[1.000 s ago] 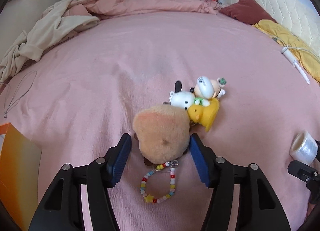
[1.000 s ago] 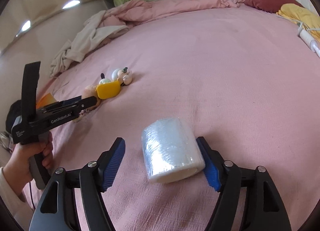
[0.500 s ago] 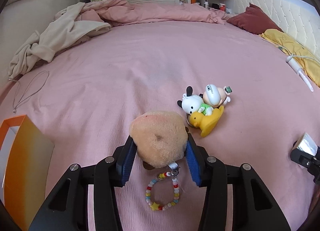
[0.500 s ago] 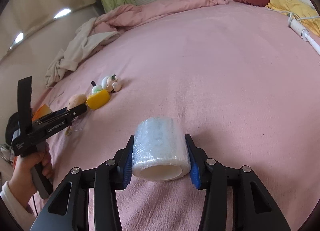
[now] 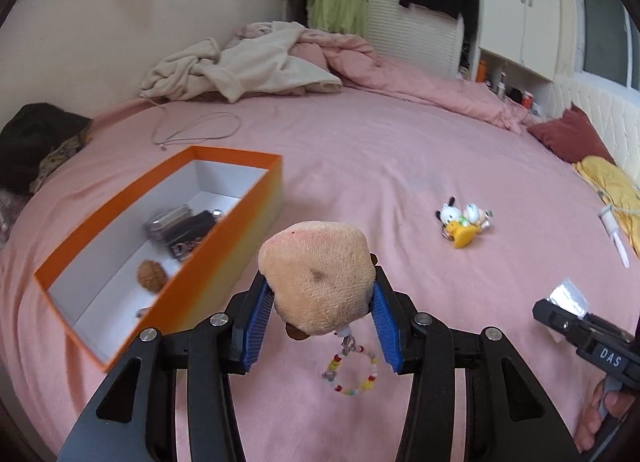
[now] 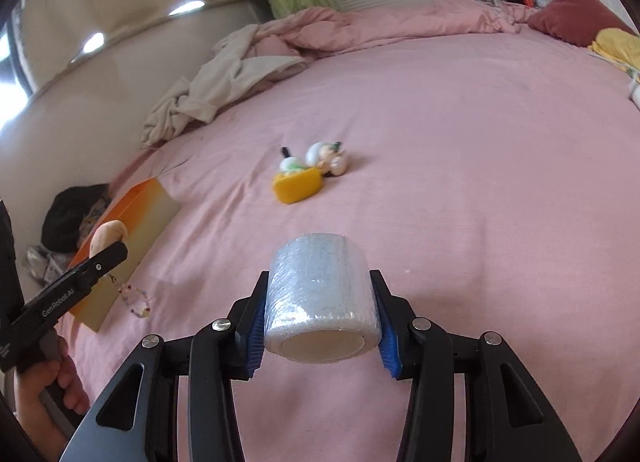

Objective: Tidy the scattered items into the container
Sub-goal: 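Carry the plush with left while right carries the tape roll to the box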

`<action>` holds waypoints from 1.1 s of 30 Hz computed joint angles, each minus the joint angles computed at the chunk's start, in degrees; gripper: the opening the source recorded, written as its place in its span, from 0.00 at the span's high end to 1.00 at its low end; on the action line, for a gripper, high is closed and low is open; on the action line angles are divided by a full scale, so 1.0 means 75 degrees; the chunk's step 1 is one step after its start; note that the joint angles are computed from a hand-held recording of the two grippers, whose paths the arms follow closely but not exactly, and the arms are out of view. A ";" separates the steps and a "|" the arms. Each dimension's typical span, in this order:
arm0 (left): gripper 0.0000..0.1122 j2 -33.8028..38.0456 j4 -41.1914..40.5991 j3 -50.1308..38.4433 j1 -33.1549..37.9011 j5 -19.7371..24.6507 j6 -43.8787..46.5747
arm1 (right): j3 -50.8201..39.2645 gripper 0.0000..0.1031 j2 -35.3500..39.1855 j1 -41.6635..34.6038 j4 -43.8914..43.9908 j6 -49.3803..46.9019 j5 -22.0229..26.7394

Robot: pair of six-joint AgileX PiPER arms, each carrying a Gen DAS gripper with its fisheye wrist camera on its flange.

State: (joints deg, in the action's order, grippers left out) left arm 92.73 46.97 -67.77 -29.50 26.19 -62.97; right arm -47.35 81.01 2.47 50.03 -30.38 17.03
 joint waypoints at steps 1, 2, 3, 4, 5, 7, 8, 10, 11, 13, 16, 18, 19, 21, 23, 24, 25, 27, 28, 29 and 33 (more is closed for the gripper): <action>0.57 -0.0172 0.0610 0.0175 0.0003 0.0168 -0.0731 | -0.0156 0.57 0.0090 0.0208 -0.0088 0.0106 0.0039; 0.57 -0.0279 0.1144 0.0265 -0.0006 0.0436 -0.1394 | -0.0334 0.57 0.0183 0.0419 -0.0280 0.0313 0.0085; 0.57 -0.0303 0.1576 0.0263 0.0011 0.0729 -0.1929 | -0.0538 0.57 0.0285 0.0653 -0.0567 0.0607 0.0108; 0.57 -0.0315 0.1950 0.0282 0.0045 0.0971 -0.2429 | -0.0769 0.57 0.0403 0.0875 -0.0882 0.0917 0.0127; 0.57 -0.0320 0.2091 0.0314 0.0127 0.1089 -0.2730 | -0.1040 0.57 0.0547 0.1076 -0.1153 0.1179 0.0172; 0.57 -0.0305 0.2150 0.0351 0.0344 0.1223 -0.3116 | -0.1692 0.57 0.0895 0.1471 -0.1664 0.1652 0.0316; 0.57 -0.0290 0.2041 0.0347 0.0472 0.1222 -0.3171 | -0.2081 0.57 0.1107 0.1664 -0.1912 0.1855 0.0421; 0.57 -0.0215 0.1832 0.0286 0.0686 0.1230 -0.3219 | -0.2963 0.57 0.1585 0.2049 -0.2446 0.2273 0.0652; 0.57 -0.0162 0.1808 0.0254 0.0759 0.1280 -0.3307 | -0.3443 0.57 0.1844 0.2230 -0.2676 0.2441 0.0784; 0.57 -0.0061 0.1719 0.0195 0.0892 0.1338 -0.3453 | -0.4502 0.56 0.2433 0.2531 -0.3097 0.2704 0.1184; 0.57 -0.0033 0.1293 0.0248 0.1047 0.1119 -0.3361 | -0.6296 0.56 0.3428 0.2892 -0.3594 0.2969 0.1973; 0.57 -0.0024 0.1283 0.0263 0.1055 0.1089 -0.3432 | -0.7331 0.56 0.4058 0.3100 -0.3922 0.3235 0.2367; 0.57 -0.0028 0.1264 0.0270 0.1065 0.1056 -0.3434 | -0.7775 0.56 0.4333 0.3175 -0.4012 0.3306 0.2562; 0.57 -0.0035 0.1255 0.0280 0.1047 0.1051 -0.3445 | -0.8815 0.56 0.4959 0.3323 -0.4262 0.3509 0.3062; 0.57 -0.0021 0.1276 0.0247 0.0940 0.1203 -0.3445 | -0.9903 0.56 0.5593 0.3472 -0.4589 0.3699 0.3681; 0.56 -0.0034 0.1281 0.0257 0.0920 0.1222 -0.3458 | -1.0269 0.56 0.5811 0.3524 -0.4695 0.3715 0.3910; 0.56 -0.0052 0.1297 0.0282 0.0906 0.1223 -0.3490 | -1.0665 0.56 0.6043 0.3576 -0.4798 0.3728 0.4157; 0.56 -0.0102 0.1269 0.0313 0.0892 0.1205 -0.3507 | -1.1395 0.56 0.6464 0.3662 -0.4962 0.3752 0.4594; 0.56 -0.0111 0.1256 0.0318 0.0896 0.1190 -0.3509 | -1.1569 0.56 0.6567 0.3693 -0.5005 0.3757 0.4699; 0.56 -0.0117 0.1248 0.0323 0.0895 0.1182 -0.3514 | -1.1670 0.56 0.6630 0.3710 -0.5010 0.3754 0.4759; 0.56 -0.0104 0.1198 0.0283 0.0870 0.1228 -0.3510 | -1.1804 0.56 0.6752 0.3745 -0.4966 0.3772 0.4839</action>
State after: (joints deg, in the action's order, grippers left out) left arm 91.95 55.96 -65.65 -22.98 35.40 -89.30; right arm -135.88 131.65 30.55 12.79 -2.09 53.33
